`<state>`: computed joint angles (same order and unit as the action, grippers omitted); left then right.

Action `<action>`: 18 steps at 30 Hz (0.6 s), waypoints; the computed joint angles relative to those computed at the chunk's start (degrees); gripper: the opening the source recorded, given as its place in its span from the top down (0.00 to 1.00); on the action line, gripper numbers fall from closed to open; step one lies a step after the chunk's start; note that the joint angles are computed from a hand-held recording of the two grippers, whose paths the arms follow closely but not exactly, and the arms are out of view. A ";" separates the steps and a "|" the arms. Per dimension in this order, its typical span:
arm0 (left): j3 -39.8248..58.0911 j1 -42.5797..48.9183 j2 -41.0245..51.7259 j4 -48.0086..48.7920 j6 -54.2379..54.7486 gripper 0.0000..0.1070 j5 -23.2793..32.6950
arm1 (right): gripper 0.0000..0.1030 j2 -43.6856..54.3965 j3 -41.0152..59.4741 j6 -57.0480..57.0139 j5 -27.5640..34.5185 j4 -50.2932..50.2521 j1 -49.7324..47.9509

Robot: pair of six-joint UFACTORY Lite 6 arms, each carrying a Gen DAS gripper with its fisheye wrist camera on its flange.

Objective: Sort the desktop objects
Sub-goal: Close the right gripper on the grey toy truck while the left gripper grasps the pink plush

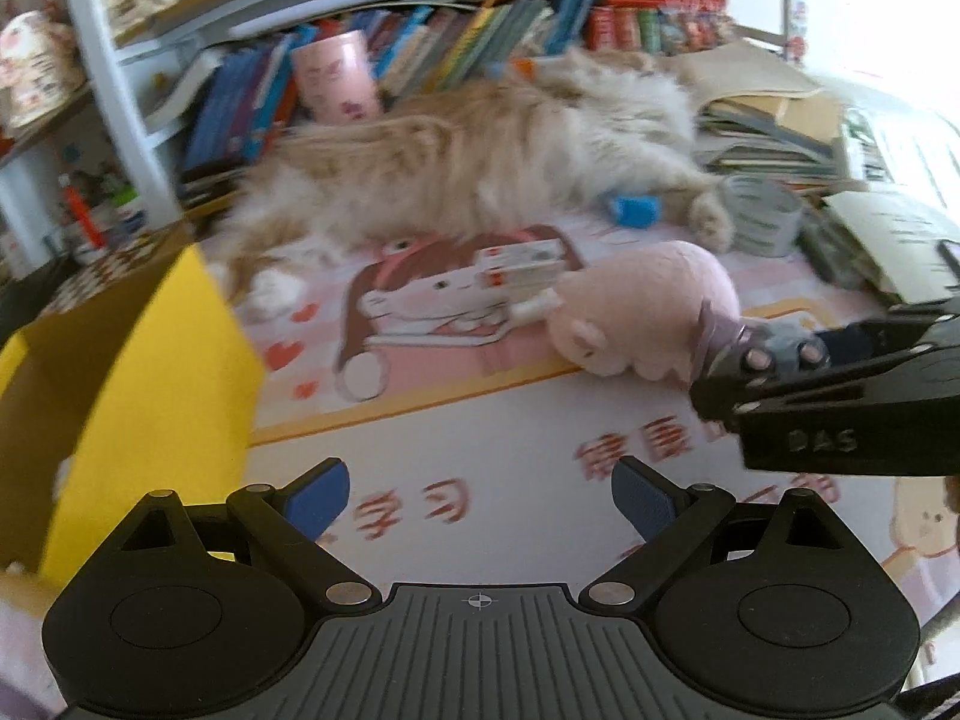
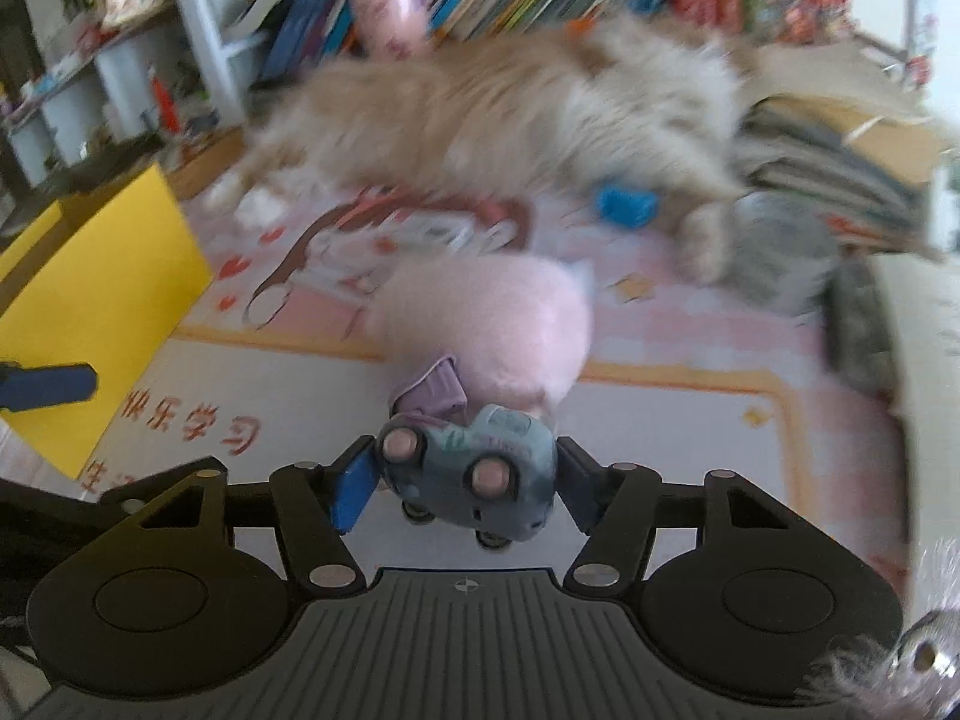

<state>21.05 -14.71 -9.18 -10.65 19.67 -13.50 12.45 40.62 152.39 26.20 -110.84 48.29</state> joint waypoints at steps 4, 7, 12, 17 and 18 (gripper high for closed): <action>3.51 -2.57 4.48 7.34 -7.36 0.10 -0.88 | 0.42 -5.35 -4.80 -4.59 4.89 6.59 0.82; 5.68 -4.55 7.28 9.99 -9.86 0.10 -1.84 | 0.42 -8.43 -7.69 -6.46 7.21 10.30 0.71; 12.96 -4.49 15.70 26.09 -28.11 0.10 -3.48 | 0.42 -11.83 -11.56 -7.82 7.62 14.13 -1.49; 22.60 -5.11 25.67 29.90 -37.23 0.10 -3.94 | 0.42 -13.70 -13.40 -9.23 9.26 16.73 -1.96; 24.51 -5.53 27.72 28.19 -36.17 0.10 -4.07 | 0.42 -13.92 -13.53 -9.82 9.61 17.36 -1.84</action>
